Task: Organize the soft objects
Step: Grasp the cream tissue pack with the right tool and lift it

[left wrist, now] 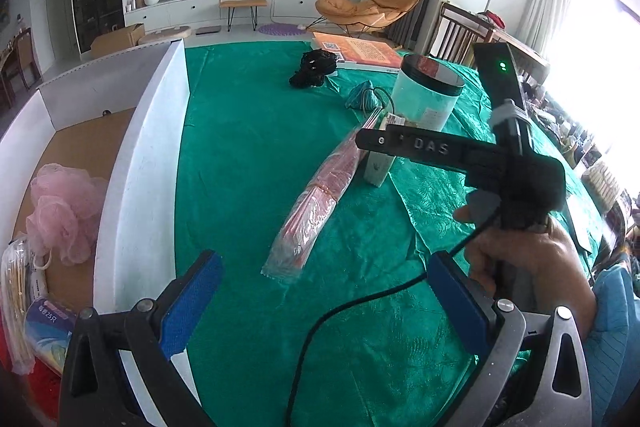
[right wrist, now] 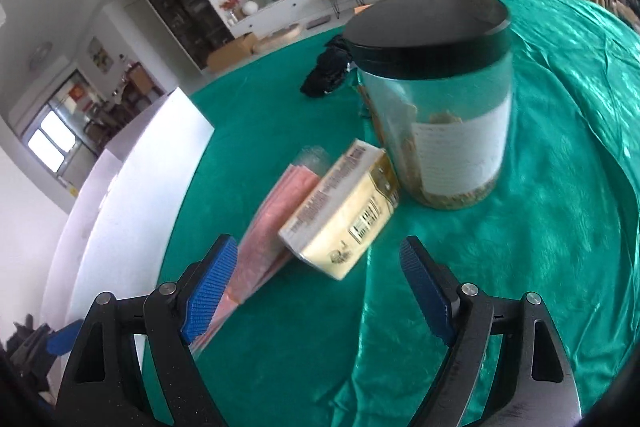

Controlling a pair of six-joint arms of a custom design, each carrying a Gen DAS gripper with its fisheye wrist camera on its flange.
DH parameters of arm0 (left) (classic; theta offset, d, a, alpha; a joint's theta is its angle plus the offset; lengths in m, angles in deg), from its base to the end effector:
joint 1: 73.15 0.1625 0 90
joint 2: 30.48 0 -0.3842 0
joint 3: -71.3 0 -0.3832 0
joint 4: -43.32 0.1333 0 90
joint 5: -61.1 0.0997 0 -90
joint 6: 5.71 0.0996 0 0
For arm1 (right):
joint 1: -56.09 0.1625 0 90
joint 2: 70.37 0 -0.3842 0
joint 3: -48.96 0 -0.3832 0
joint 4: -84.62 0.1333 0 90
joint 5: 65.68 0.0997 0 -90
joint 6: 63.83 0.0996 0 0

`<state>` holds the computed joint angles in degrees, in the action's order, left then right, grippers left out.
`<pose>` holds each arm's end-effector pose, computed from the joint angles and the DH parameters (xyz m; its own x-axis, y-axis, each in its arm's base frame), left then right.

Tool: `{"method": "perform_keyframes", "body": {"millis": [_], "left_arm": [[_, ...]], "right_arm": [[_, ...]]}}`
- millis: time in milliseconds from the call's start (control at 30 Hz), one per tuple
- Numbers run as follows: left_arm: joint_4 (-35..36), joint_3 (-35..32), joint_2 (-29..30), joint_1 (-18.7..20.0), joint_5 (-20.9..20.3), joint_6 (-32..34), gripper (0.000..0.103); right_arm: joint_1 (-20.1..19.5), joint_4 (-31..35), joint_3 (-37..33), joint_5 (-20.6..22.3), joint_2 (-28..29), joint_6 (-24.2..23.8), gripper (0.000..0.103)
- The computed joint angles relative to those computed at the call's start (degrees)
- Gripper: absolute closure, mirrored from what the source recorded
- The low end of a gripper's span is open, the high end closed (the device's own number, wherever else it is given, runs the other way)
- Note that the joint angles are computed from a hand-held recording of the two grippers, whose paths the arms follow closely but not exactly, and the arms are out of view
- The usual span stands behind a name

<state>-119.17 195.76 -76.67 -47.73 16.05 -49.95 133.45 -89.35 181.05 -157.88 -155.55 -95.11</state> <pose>-0.3063 -0.3711 -0.0156 -0.7985 0.1819 -0.5738 0.4767 0.7732 -0.4182 0.0315 -0.4514 0.2462 -0.9197 -0.1981 0.3391 -0.3544 0.7907 -0.4991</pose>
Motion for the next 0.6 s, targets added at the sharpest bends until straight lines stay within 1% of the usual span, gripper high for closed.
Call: {"method": "perform_keyframes", "body": {"millis": [33,67,100,133,167,200,233,333,400,467,533,567,600], "left_arm": [[0.2,0.1,-0.1,0.2,-0.2,-0.4,0.002],[0.2,0.3,-0.2,0.3,-0.5,-0.7,0.002],[0.2,0.4,-0.3,0.2,-0.4,-0.7,0.002],[0.0,0.6,-0.3,0.0,-0.4,-0.6,0.002],[-0.4,0.8,-0.4,-0.1,-0.5,-0.4,0.002],[-0.8,0.8,-0.2,-0.3,-0.6,-0.5,0.002],[-1.1,0.7,0.1,-0.4,-0.7,-0.4,0.002],[-2.1,0.7,0.7,-0.6,-1.1,-0.2,0.002],[-2.4,0.4,1.2,-0.6,-1.8,0.1,0.002],[-2.4,-0.3,2.1,-0.6,-2.4,0.3,0.002],[-2.1,-0.8,2.4,-0.9,-2.8,0.8,0.002],[-1.9,-1.0,2.5,-1.2,-2.8,1.1,0.002],[-1.6,-1.1,2.5,-1.4,-2.6,1.3,0.002]], "right_arm": [[0.9,-0.5,-0.8,-1.2,1.5,0.4,0.021],[1.8,-0.3,-1.9,-3.1,2.9,1.0,0.038],[1.9,1.4,-2.8,-3.6,3.5,1.8,0.048],[1.4,3.5,-3.4,-3.0,3.4,2.7,0.056],[0.7,4.3,-3.2,-1.9,2.8,3.2,0.062],[0.3,4.2,-2.4,-1.3,1.8,2.8,0.065],[-0.3,4.6,-1.6,-0.6,0.4,2.3,0.072],[-3.8,10.5,1.4,4.5,-6.6,0.5,0.075],[-6.5,13.1,3.5,6.4,-11.6,-1.8,0.077],[-9.6,14.7,4.5,7.5,-15.1,-3.5,0.079],[-12.1,14.1,4.2,6.8,-16.1,-4.4,0.079],[-13.7,13.4,3.7,7.1,-16.1,-4.0,0.079],[-15.0,11.7,3.2,6.7,-15.7,-3.0,0.084]]}}
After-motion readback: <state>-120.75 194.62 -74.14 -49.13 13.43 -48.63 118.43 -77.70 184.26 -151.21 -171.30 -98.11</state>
